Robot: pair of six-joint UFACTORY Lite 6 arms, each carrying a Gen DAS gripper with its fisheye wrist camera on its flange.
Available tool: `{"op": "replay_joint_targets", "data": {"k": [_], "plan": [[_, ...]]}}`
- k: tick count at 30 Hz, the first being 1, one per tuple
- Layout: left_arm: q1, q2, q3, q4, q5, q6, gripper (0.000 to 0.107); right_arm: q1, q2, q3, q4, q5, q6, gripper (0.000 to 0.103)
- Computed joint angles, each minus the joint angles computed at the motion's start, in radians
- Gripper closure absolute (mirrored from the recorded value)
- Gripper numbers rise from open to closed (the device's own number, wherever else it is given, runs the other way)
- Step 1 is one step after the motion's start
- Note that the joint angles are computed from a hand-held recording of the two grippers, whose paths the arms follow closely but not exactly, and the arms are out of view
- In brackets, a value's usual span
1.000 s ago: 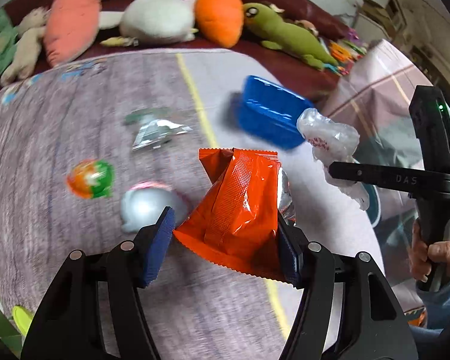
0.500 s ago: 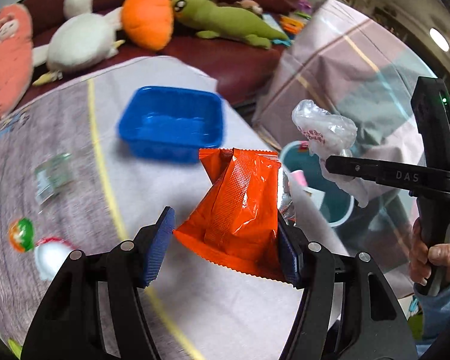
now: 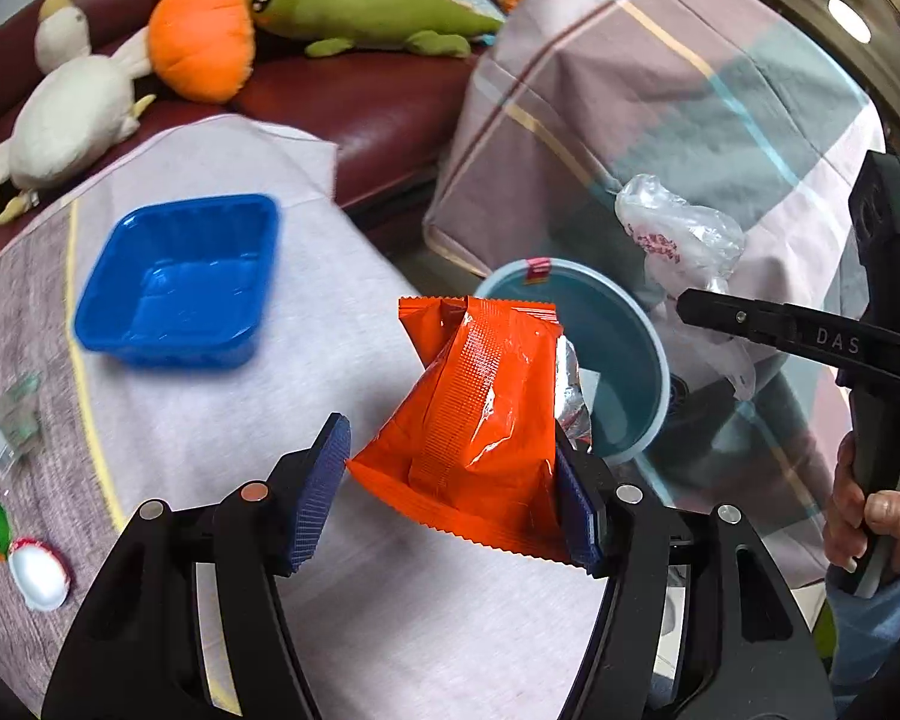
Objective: Collect trash
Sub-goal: 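Carry packet and plastic bag over the teal bin and open both grippers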
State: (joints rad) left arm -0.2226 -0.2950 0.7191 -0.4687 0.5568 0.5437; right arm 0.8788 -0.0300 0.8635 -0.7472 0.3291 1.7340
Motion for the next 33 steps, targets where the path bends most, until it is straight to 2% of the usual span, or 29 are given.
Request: {"op": "replay_joint_targets", "data": {"k": [6, 13, 28, 29, 31, 33], "plan": [[-0.183, 0.128, 0.069, 0.111, -0.080, -0.196, 0.042, -0.082, -0.113, -0.155, -0.017, -0.058, 0.015, 0.077], [-0.288, 0.290, 0.167, 0.176, -0.138, -0.310, 0.042, -0.175, -0.161, -0.250, 0.039, -0.125, -0.069, 0.077], [-0.350, 0.528, 0.310, 0.154, -0.193, -0.322, 0.040, -0.295, -0.142, -0.292, 0.239, -0.193, -0.316, 0.077], [-0.354, 0.540, 0.320, 0.158, -0.197, -0.329, 0.039, -0.302, -0.141, -0.293, 0.255, -0.194, -0.336, 0.077], [-0.361, 0.551, 0.328, 0.187, -0.203, -0.361, 0.025, -0.309, -0.145, -0.297, 0.264, -0.192, -0.350, 0.077], [-0.367, 0.565, 0.338, 0.200, -0.208, -0.374, 0.018, -0.317, -0.145, -0.298, 0.279, -0.190, -0.368, 0.077]]}}
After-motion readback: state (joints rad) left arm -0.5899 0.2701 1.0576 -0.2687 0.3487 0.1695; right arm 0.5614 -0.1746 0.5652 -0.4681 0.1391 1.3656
